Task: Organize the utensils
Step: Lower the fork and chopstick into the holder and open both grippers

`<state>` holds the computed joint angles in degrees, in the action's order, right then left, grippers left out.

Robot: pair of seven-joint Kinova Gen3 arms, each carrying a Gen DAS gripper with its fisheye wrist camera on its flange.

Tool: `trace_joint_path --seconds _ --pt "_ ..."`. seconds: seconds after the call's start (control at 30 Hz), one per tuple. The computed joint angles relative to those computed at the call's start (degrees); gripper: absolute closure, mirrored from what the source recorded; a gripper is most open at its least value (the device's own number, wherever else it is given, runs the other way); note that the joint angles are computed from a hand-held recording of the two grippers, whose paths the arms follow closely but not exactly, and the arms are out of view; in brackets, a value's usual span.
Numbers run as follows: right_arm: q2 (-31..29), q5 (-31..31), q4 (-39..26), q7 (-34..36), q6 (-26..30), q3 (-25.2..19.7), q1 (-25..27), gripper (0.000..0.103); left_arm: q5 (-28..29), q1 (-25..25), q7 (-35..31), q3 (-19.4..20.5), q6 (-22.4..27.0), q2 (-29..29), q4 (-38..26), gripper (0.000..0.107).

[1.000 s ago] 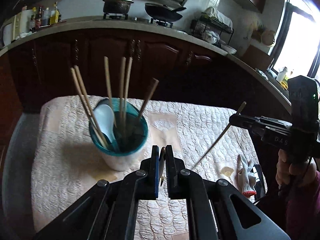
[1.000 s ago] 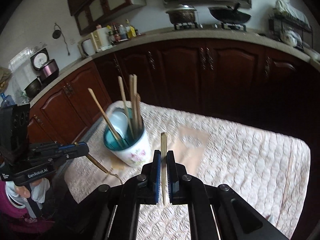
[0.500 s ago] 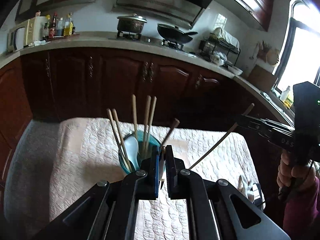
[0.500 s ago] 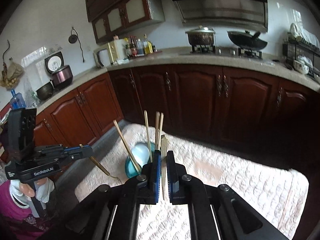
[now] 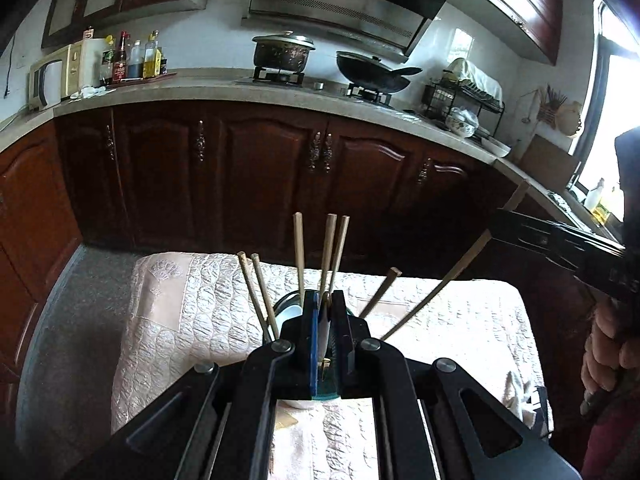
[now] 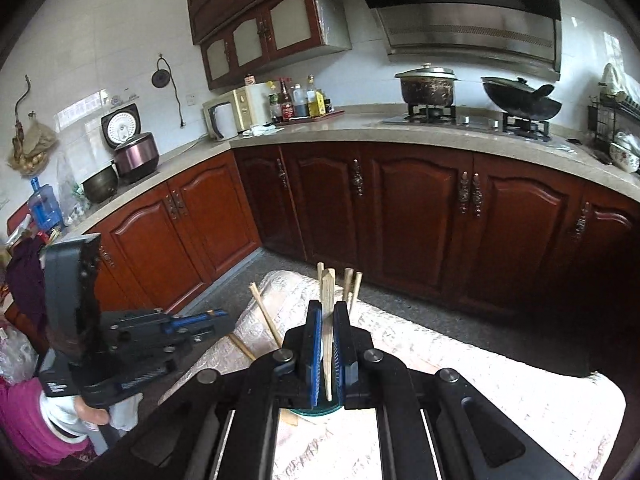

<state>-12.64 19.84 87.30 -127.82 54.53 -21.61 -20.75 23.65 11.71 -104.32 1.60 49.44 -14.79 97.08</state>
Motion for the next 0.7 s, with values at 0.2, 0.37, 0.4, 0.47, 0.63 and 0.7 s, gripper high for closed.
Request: trace_joint_path --seconds 0.2,0.37,0.4,0.47,0.63,0.7 --pt "1.93 -1.61 0.67 1.02 -1.47 1.33 -1.09 0.096 -2.96 -0.82 2.64 2.05 -1.89 2.11 0.63 0.102" --pt "3.25 -3.77 2.82 1.68 -3.28 3.21 -2.08 0.096 -7.05 -0.89 5.68 4.03 -4.10 3.16 1.77 0.102" --pt "3.49 -4.40 3.29 1.91 -3.71 3.69 -2.20 0.096 -7.62 -0.79 6.18 4.27 -4.29 3.46 1.92 0.102" --pt "3.88 -5.67 4.17 2.56 -4.44 4.55 -2.38 0.096 -8.53 -0.55 6.75 4.54 -4.71 4.01 2.28 0.102" --pt "5.19 -8.96 5.88 4.41 -5.82 6.48 -2.55 0.096 -10.60 0.27 8.37 5.56 -5.13 5.54 2.88 0.102" --pt "5.79 -10.20 6.52 5.21 -6.39 7.26 -2.48 0.096 -11.28 0.52 8.95 5.78 -5.16 6.13 3.00 0.102"
